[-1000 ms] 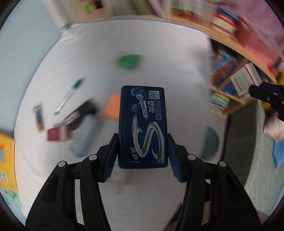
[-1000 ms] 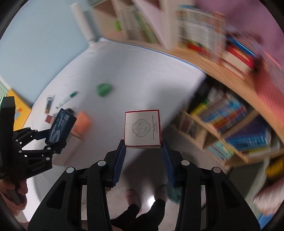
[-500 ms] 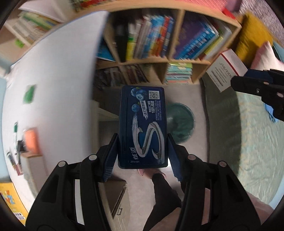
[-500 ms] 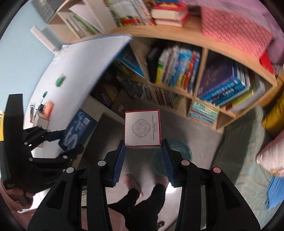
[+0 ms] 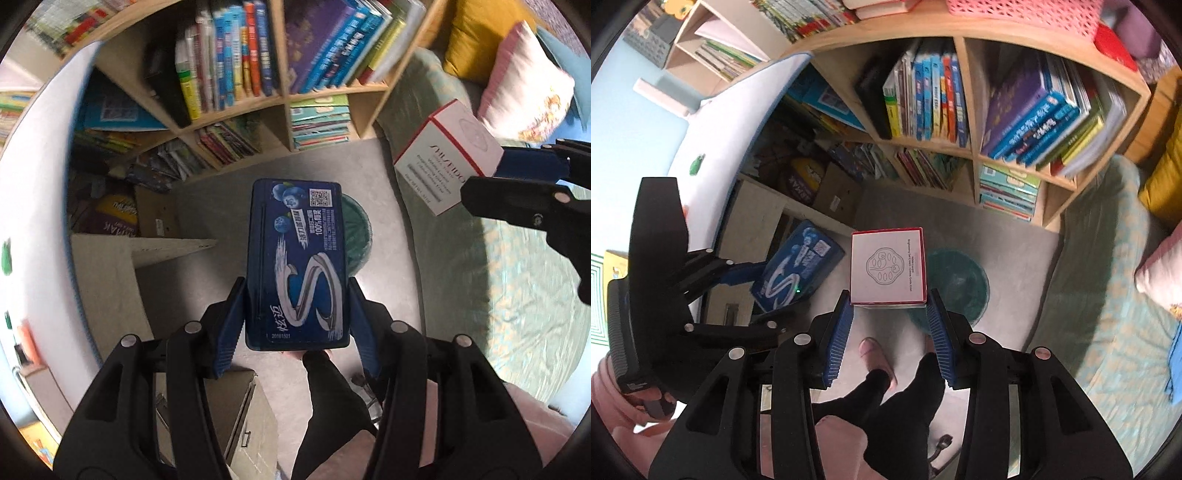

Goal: Collect trash
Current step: 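Carry both boxes over the green wastebasket and open both tools to drop them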

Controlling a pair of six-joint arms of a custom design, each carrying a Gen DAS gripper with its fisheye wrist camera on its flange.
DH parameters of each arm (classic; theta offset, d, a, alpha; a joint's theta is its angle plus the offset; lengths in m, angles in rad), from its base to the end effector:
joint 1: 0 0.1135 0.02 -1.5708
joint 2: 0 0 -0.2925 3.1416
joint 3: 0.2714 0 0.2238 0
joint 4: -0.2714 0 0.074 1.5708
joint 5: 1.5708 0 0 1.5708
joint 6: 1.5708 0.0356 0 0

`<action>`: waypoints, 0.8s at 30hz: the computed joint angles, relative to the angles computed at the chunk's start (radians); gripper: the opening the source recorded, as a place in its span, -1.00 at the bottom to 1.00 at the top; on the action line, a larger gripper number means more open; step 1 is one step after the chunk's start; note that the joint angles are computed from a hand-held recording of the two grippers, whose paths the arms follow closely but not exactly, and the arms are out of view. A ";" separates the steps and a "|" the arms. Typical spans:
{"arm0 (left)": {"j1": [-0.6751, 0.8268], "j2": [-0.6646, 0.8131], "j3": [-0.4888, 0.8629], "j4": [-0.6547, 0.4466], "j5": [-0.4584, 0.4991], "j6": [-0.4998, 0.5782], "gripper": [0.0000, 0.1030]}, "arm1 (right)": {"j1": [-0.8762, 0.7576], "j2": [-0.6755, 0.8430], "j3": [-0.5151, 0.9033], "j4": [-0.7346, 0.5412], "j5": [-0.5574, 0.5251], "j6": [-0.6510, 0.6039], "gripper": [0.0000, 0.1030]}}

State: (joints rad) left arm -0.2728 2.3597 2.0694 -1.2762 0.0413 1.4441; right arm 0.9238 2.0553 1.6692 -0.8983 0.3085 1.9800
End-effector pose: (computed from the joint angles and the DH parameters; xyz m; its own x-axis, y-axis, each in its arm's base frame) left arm 0.4347 -0.1231 0.2058 0.1455 0.9885 -0.0415 0.9893 -0.1457 -0.0010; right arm 0.2552 0.3199 0.2432 -0.4199 0.8942 -0.1548 0.8124 0.4464 0.3751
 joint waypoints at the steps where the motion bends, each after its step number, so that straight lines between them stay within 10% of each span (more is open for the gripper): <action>1: -0.004 -0.005 -0.014 0.011 -0.006 0.001 0.12 | 0.005 -0.006 -0.013 0.005 0.002 0.013 -0.12; 3: -0.014 -0.028 -0.069 0.063 -0.011 -0.008 0.50 | 0.015 -0.023 -0.048 0.022 0.010 0.034 0.00; 13: -0.023 0.011 -0.009 0.051 -0.032 -0.070 0.50 | 0.031 -0.066 -0.109 0.019 0.025 0.076 0.21; 24: 0.023 0.192 0.442 -0.222 0.008 -0.173 0.58 | -0.043 -0.060 -0.064 0.028 0.023 -0.113 0.35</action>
